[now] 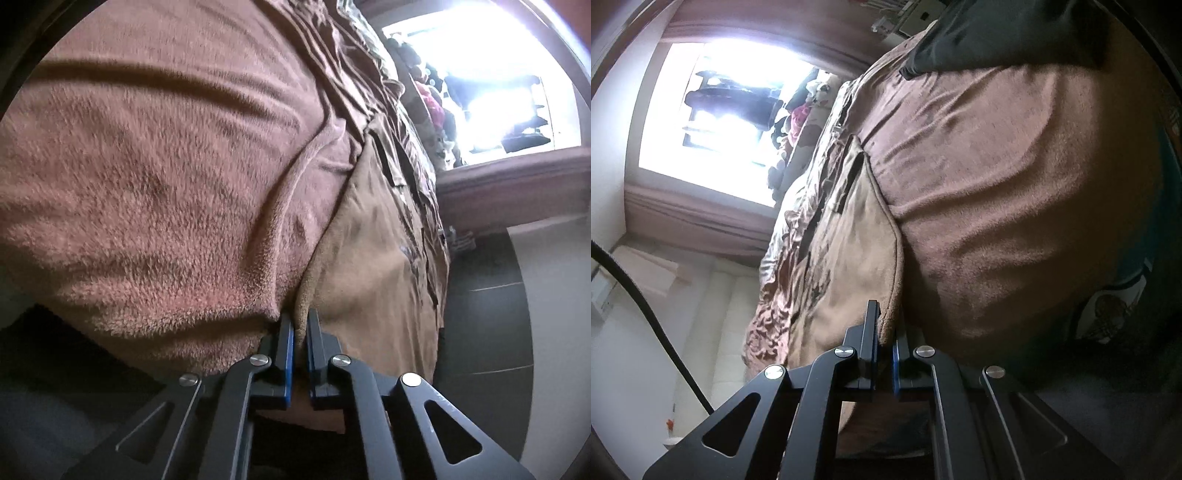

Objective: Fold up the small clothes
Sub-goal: 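Close the right tool on the hem while the left tool closes on it too, then lift the hem with both tools and fold it over toward the collar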

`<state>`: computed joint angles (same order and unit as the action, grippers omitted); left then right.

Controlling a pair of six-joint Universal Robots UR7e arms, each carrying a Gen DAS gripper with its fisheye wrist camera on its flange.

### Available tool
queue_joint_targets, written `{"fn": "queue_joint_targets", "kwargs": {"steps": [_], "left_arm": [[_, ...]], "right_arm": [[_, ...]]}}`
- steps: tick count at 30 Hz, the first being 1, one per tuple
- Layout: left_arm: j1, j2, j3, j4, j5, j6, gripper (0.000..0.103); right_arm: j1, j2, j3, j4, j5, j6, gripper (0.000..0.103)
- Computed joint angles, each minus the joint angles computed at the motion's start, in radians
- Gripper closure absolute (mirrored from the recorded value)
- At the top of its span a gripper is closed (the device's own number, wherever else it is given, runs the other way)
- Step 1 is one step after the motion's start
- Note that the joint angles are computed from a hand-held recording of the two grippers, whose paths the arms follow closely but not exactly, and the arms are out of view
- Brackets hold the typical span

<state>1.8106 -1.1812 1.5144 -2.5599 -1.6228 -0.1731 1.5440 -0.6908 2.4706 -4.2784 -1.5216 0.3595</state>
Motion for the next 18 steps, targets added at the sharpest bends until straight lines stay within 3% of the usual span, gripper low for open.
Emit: {"fn": "queue_joint_targets", "kwargs": {"steps": [18], "left_arm": [[-0.024, -0.103, 0.06, -0.063, -0.044, 0.033, 0.099]], "right_arm": [[0.093, -0.004, 0.024, -0.079, -0.011, -0.019, 0.101]]}}
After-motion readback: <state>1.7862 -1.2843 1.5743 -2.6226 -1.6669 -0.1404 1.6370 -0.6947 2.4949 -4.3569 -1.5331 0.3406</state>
